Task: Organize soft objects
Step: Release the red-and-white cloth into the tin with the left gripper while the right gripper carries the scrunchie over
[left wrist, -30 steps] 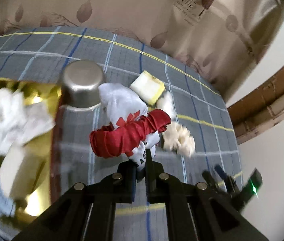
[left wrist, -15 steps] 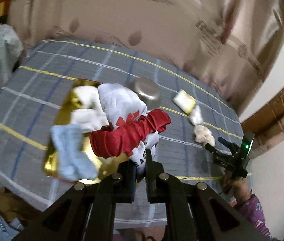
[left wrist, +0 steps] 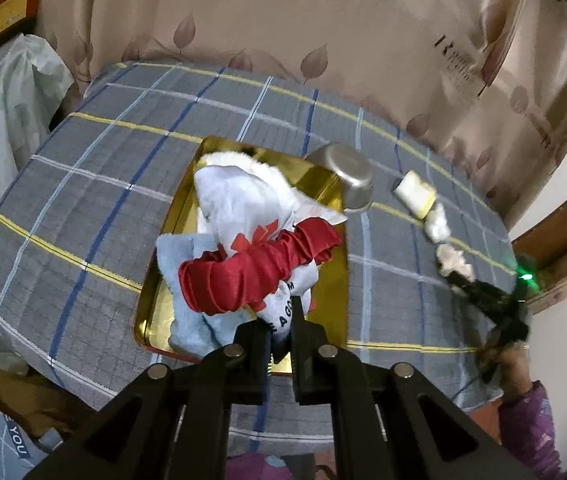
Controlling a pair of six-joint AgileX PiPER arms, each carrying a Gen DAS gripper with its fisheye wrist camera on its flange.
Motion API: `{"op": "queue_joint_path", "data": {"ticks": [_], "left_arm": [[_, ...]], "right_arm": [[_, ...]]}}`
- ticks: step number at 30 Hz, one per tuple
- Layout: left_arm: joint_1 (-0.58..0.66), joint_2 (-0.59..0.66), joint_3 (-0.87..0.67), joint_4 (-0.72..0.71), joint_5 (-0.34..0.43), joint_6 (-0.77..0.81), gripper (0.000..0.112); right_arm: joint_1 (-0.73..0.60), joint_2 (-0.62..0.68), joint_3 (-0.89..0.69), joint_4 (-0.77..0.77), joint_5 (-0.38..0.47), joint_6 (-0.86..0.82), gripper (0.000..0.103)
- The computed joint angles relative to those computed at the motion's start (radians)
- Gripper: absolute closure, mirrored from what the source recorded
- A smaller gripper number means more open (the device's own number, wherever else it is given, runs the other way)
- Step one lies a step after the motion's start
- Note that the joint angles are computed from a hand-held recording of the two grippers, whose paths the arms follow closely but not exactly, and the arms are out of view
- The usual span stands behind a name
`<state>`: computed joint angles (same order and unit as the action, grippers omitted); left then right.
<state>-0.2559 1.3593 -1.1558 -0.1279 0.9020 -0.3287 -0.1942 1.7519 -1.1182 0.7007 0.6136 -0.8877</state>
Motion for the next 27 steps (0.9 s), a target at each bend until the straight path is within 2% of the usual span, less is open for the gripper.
{"op": "queue_joint_path", "data": {"ticks": [3,6,8,10,12,16,20,22,27], "left_arm": [[-0.004,0.029,0.012,0.039,-0.026,-0.011,0.102],[0.018,0.062,0.010,0.011,-0.043,0.035,0.098],[0.021,0.080,0.002,0.029,-0.042,0.028,0.085],[0.005,0.083,0.010,0.131,-0.053,-0.066,0.065],[-0.009,0.079,0.016,0.202,-0.049,-0.126,0.064],[-0.014,0.006,0.063,0.207,-0.085,-0.124,0.064],[-0.040,-0.097,0.122,0.266,-0.124,-0.196,0.063],[-0.054,-0.142,0.164,0.287,-0.144,-0.232,0.063],[-0.160,-0.191,0.247,0.513,-0.147,-0.432,0.063]], "right_arm": [[-0.011,-0.042,0.035,0.060,0.018,-0.023,0.089],[-0.013,-0.081,0.049,0.107,0.053,-0.020,0.089],[-0.001,-0.109,0.051,0.145,0.077,-0.016,0.089],[0.032,-0.134,0.036,0.167,0.106,0.007,0.089],[0.073,-0.150,0.018,0.176,0.113,0.033,0.089],[0.180,-0.154,-0.043,0.209,0.132,0.094,0.089],[0.312,-0.090,-0.162,0.214,0.136,0.194,0.089],[0.392,-0.050,-0.230,0.141,0.106,0.285,0.089],[0.515,0.126,-0.457,-0.012,0.118,0.518,0.089]]}}
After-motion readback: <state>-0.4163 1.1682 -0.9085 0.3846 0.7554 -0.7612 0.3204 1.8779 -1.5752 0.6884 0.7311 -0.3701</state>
